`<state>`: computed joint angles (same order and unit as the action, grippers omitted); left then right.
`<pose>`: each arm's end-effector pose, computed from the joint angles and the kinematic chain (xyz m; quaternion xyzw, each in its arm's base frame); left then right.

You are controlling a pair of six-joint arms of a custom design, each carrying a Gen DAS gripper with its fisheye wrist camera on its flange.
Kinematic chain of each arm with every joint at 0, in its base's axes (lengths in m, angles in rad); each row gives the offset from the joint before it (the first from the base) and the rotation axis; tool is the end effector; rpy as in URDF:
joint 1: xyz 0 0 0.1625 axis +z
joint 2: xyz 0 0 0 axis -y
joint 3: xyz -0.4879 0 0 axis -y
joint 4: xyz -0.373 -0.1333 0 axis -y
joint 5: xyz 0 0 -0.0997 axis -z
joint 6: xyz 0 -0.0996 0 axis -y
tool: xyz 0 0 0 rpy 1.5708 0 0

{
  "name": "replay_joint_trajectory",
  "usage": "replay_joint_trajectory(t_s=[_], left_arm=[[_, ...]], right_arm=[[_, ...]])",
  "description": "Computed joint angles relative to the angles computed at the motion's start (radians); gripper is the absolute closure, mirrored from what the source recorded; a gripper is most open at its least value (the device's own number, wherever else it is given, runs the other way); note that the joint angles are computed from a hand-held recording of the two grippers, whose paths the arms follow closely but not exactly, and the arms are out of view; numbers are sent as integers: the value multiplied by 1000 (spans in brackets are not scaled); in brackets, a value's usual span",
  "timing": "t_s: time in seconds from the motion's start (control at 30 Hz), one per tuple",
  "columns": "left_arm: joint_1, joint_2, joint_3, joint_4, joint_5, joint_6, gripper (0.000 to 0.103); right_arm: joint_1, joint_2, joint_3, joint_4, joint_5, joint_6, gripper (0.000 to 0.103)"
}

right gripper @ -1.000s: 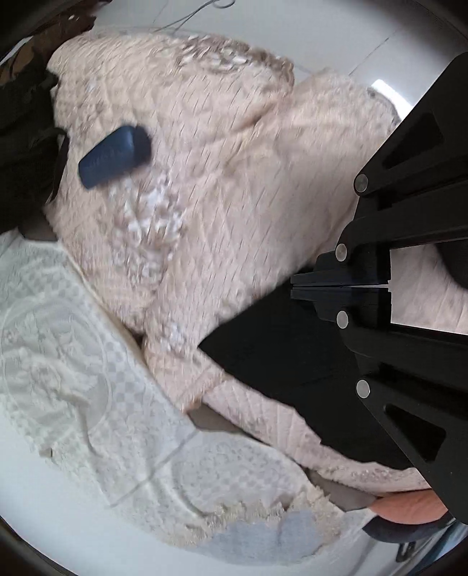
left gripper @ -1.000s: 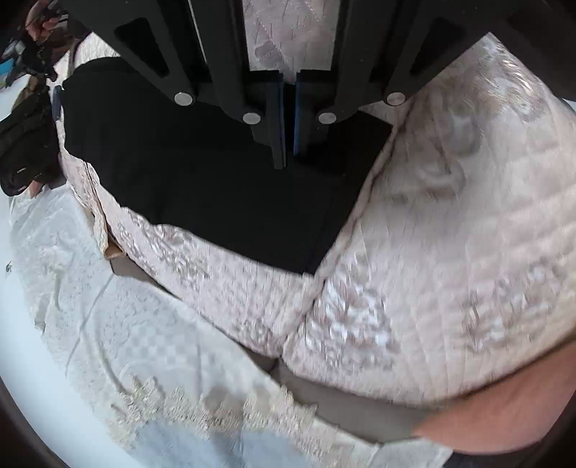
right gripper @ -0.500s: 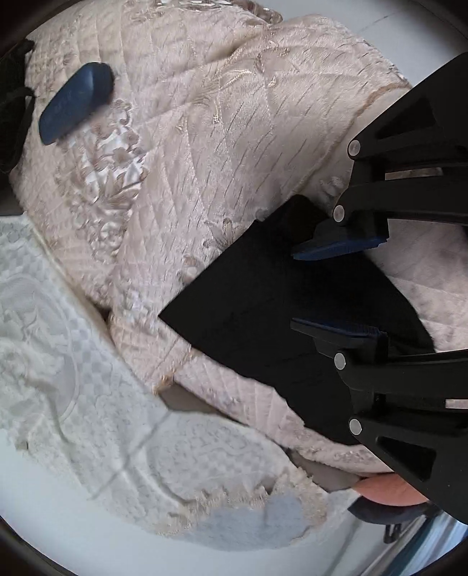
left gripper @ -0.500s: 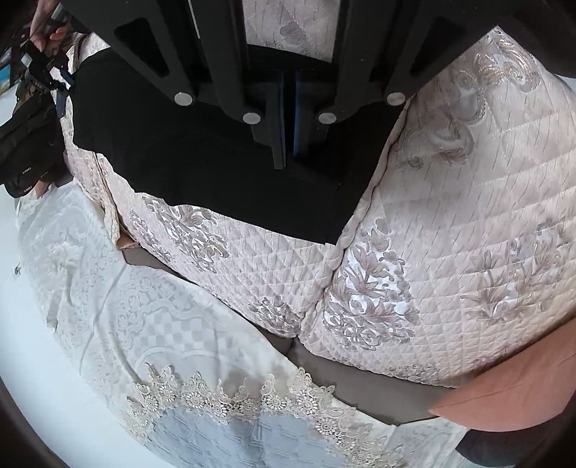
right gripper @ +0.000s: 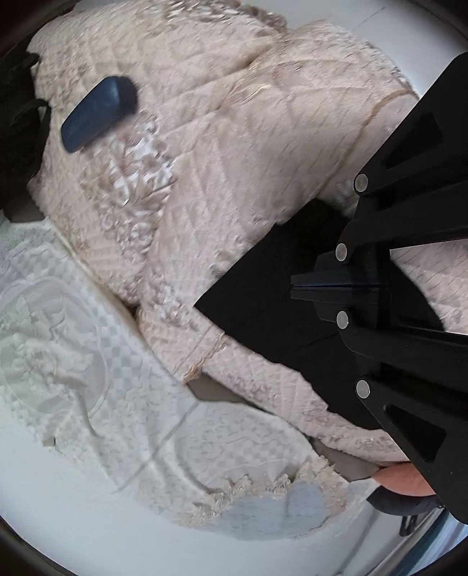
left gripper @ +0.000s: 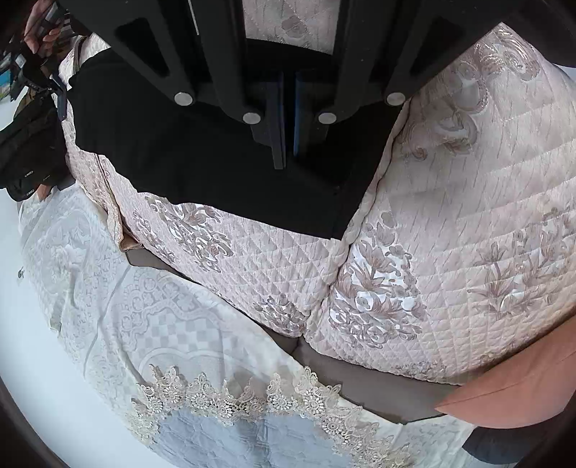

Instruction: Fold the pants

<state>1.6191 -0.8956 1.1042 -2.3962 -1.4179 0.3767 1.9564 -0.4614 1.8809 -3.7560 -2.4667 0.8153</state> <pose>0.1873 -0.8000 0.4435 0.1324 0.9410 -0.2805 0.1350 0.2802 -0.5426 0.0352 -0.3363 -0.7824 0.5048 0.1412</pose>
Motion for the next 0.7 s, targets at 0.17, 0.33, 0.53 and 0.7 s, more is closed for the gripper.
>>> replay_joint_trajectory(t_s=[0.17,0.33,0.53,0.7], left_arm=[[3,1,-4,9,-2,-1,98],[5,-1,1,12,-1,0,98],[10,4,-7,25,-2,-9,98],[10,3,-7,29,3,-3,98]], right_arm=[[-23,-2,-2,12,32,-19,61],[-51,-10,-17,56,35,-10,60],[-48,-10,0,11,13,-5,59],[-62,-8,47,-85,37,27,59]])
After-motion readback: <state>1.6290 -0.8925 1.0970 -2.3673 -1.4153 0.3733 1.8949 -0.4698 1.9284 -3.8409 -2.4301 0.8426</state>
